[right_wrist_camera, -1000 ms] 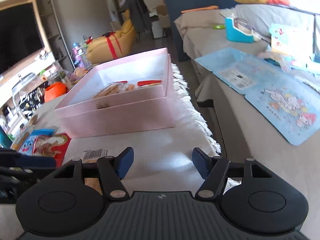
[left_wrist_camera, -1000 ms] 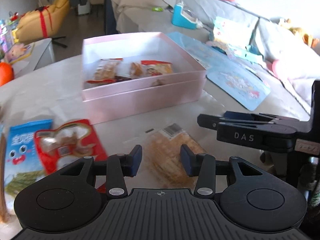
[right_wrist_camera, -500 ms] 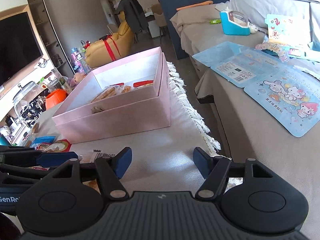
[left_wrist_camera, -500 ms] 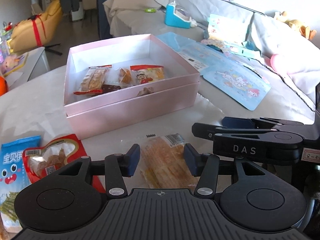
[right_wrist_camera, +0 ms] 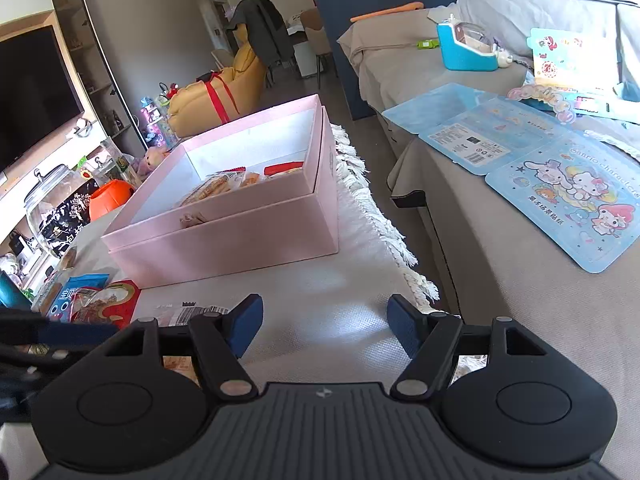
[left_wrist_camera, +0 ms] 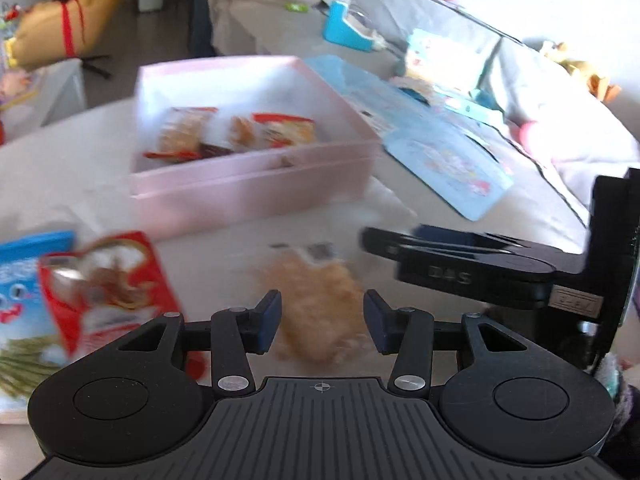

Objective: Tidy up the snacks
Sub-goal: 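Lower the left tool onto the bread packet on the table and grasp it, then lift the bread packet with the left tool while the right tool grasps a red-white snack bag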

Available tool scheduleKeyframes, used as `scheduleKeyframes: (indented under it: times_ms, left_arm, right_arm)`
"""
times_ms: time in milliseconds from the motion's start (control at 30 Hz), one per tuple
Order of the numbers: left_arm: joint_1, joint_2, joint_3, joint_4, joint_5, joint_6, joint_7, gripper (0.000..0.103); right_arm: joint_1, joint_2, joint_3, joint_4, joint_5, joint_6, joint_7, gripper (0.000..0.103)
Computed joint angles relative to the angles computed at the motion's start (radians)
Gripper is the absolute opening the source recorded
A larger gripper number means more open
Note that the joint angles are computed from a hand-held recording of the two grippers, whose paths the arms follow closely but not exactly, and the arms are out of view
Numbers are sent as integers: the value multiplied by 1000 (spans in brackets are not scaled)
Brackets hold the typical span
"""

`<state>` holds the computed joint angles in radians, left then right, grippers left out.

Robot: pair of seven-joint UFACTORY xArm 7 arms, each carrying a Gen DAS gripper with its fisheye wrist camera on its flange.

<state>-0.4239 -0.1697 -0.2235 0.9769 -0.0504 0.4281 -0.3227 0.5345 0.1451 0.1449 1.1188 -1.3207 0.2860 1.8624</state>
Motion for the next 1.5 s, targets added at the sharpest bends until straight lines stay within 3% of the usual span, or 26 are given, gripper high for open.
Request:
scheduleKeyframes:
  times_ms: [133,367,467,567,667,733,833,1000,1067,1200,1333,1367,1500]
  left_arm:
    - [21,72,-45,53,186,3,-118,62]
    - [5,124,-16,64,228,-33,-125,78]
    - [-1,136,-11,71,252,-24,-107,77]
    - [-14,132,-7,67,199,-10,18,76]
    - [-16,93,1,26,132,-35,90,61]
    - [0,40,0,-26,145,-67,56,59]
    - [66,-66,-26,-118,260,-97,-73,58]
    - [88,-262,41,-287,161,-142,-87,58]
    - [97,-352,74,-360,109,-165,-83,58]
    - [270,-515,26,-456,119,-155,-185,58]
    - [294,-566,77,-497,94,-132,-193,58]
    - [299,-572,80,-507,87,-134,-199,58]
    - [268,-602,105,-551,56,-159,-186,58]
  right_arm:
    - [0,0,-1,0,-5,-3,13,70]
    - [-1,-1,0,-1,-4,-2,14,70]
    - [0,-1,0,-1,-5,0,17,70]
    - [-1,-3,0,-3,-5,1,19,70]
    - [0,-1,4,0,19,13,-3,71]
    - [3,1,11,6,64,37,-53,71]
    - [12,8,21,26,163,65,-148,72]
    - [28,46,23,74,321,-9,-306,74]
    - [31,84,44,115,435,-31,-434,75]
    - [-2,187,159,224,704,-35,-739,76]
    - [-21,335,283,408,903,40,-992,76]
    - [4,372,278,467,913,68,-1019,80]
    - [181,482,128,694,854,221,-994,90]
